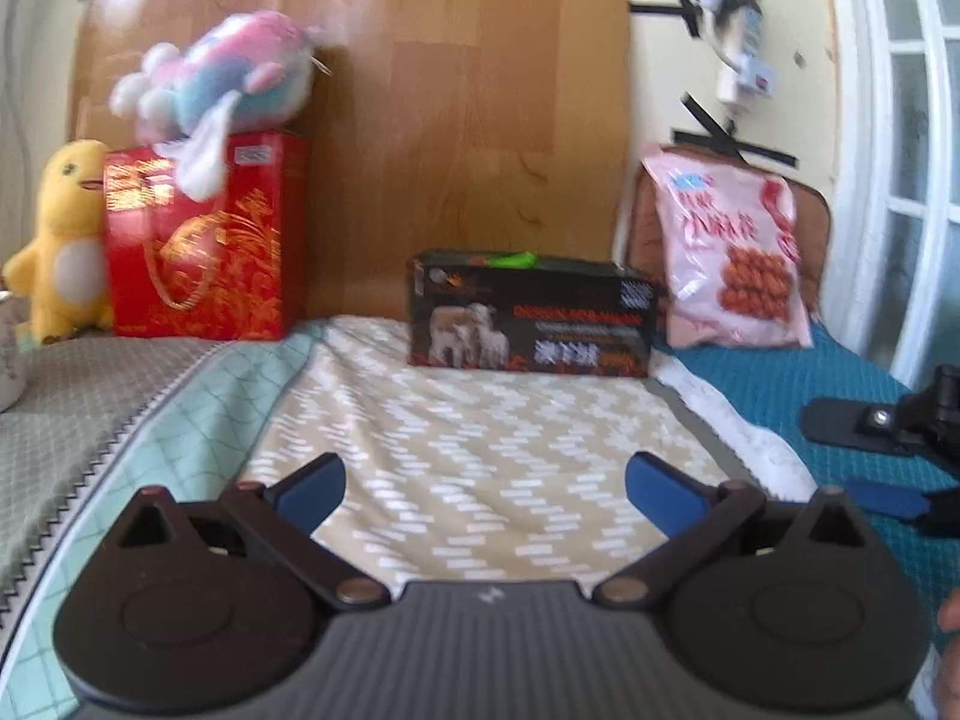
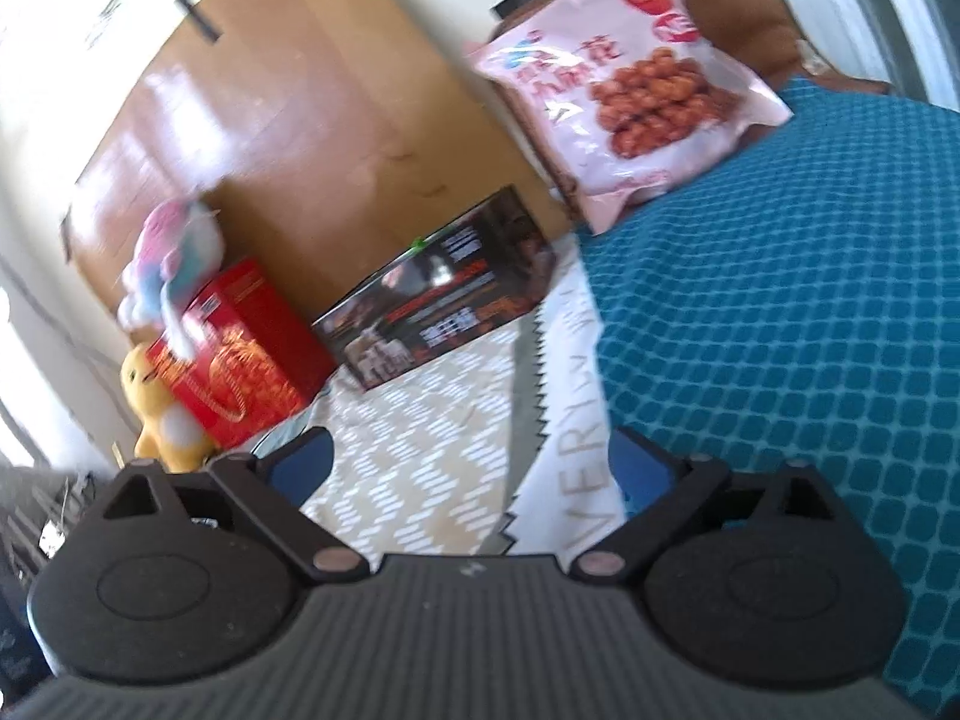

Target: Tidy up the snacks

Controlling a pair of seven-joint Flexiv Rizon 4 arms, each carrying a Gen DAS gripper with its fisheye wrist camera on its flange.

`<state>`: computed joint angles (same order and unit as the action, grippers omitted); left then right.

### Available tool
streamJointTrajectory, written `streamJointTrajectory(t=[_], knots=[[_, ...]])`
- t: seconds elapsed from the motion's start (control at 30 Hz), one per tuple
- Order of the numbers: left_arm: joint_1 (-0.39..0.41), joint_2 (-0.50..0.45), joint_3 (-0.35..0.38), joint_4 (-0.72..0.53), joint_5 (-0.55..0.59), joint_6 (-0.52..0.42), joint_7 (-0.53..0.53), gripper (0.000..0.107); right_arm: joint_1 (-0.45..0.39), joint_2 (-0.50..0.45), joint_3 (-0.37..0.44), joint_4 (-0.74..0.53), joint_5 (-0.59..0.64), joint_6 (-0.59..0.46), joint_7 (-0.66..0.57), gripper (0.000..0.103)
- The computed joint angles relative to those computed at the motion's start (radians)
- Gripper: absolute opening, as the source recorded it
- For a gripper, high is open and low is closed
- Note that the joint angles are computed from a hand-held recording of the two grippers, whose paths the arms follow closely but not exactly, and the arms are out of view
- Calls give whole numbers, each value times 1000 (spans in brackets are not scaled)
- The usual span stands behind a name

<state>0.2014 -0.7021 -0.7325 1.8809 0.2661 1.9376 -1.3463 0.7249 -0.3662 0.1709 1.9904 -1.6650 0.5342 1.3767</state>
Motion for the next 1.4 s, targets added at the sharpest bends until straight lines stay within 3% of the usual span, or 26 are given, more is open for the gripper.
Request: streamJointTrajectory(t=[0.07, 0.3, 0.4, 0.6, 0.77, 0.97, 1.17, 1.23, 1.4], knots=[[-64, 26, 82, 3, -29, 50, -18, 103, 27, -10, 3, -11, 37, -67, -21, 103], [-42, 13, 69, -6, 50, 81, -60, 103, 140, -72, -12, -94, 126, -288, -214, 103], [-76, 22, 119, -2, 58, 143, -87, 103, 135, -70, -16, -89, 95, -258, -222, 103], [-135, 17, 207, -7, 83, 302, -176, 103, 135, -77, -19, -108, 145, -255, -260, 103], [-126, 30, 218, -29, 133, 256, -262, 103, 142, -81, -22, -116, 162, -255, -291, 103], [-146, 48, 256, -39, 139, 208, -302, 103, 177, -96, -32, -134, 160, -348, -345, 103], [-305, 51, 437, -38, 34, 341, -230, 103, 282, -183, -87, -230, 131, -639, -651, 103], [-320, 51, 452, -43, 36, 343, -212, 103, 284, -194, -89, -232, 116, -646, -694, 103], [-290, 50, 420, -57, 78, 303, -220, 103, 266, -174, -76, -199, 115, -618, -658, 103]])
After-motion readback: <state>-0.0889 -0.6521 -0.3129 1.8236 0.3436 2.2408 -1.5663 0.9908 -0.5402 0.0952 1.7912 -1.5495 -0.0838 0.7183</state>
